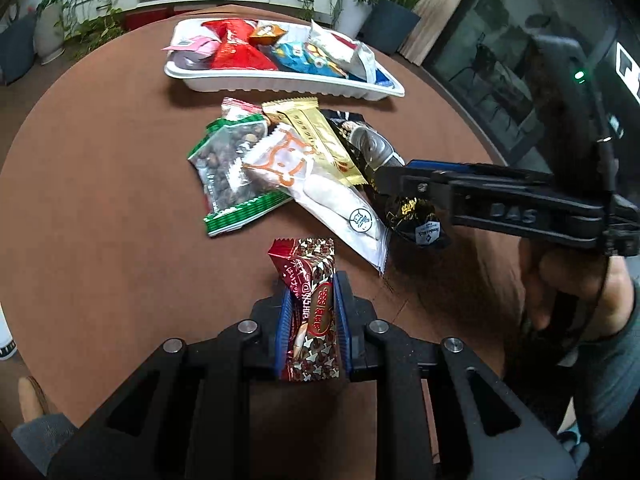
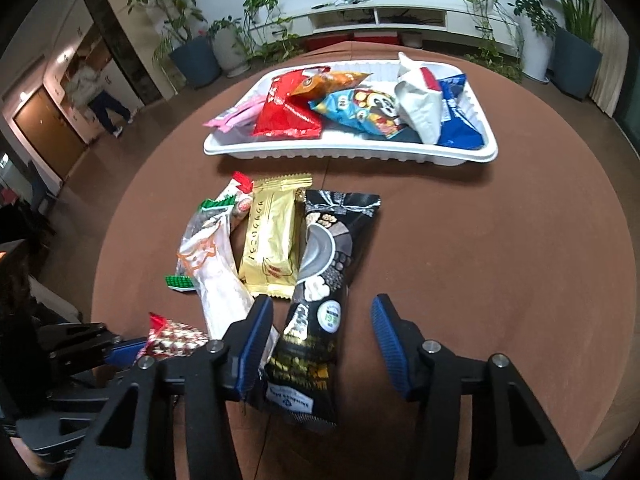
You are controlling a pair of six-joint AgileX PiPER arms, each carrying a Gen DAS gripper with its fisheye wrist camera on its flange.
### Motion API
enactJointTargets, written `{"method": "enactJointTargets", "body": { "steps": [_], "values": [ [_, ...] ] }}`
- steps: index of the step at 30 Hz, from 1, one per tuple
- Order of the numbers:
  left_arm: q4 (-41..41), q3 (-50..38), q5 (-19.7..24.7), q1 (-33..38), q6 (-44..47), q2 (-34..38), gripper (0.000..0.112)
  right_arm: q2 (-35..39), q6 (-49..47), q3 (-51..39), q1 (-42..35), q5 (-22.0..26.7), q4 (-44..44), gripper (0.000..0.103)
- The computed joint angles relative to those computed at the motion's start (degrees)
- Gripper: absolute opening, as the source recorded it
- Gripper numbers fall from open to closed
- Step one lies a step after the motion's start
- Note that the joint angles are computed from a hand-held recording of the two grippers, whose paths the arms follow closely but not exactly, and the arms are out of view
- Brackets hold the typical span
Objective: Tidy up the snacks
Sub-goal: 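Grasp the red chocolate wrapper with the left tool while the right tool grips the black bag, then carry the red chocolate with the left tool while the right tool carries the black bag to the tray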
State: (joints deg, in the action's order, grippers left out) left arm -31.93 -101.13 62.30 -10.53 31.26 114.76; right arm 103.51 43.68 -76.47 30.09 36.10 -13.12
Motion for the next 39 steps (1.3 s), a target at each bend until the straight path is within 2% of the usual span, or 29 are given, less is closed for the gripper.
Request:
{"method": "enactJointTargets", "body": {
  "steps": [7,12,20,25,28,34,39],
  "values": [
    [-2.1,-0.1,0.4,1.6,0.4,0.3,0.018,3.1,-0.4,-2.9,-0.1,2.3,-0.2,0.044],
    [-3.3,0.9,-0.1,2.5,1.0,-0.4,0.018,3.6,1.2,-3.9,0.8,4.3,-3.0,0.031],
    [-4.1,0.7,0.1,3.5,1.1,-0.3,0.018,2.1,1.9,-1.5,1.5,3.6,-4.2,0.025],
    [-4.6,1.1,0.0,4.1,1.3,-1.0,0.018,-1.2,2.7,3.2,0.6,0.1,-2.4,0.022],
    [-5.0,1.1,0.3,4.7,1.4,-1.4,0.018,-4.9,3.3,8.4,-1.3,-4.1,0.1,0.021],
    [-5.8,0.2,1.3,5.9,1.3,-1.7,0.018,-12.7,0.0,16.3,-6.1,-10.2,7.0,0.021],
    [-6.2,-2.6,2.6,6.6,0.3,-1.2,0.018,-17.8,-3.8,19.9,-10.3,-12.7,12.7,0.021]
  ]
}}
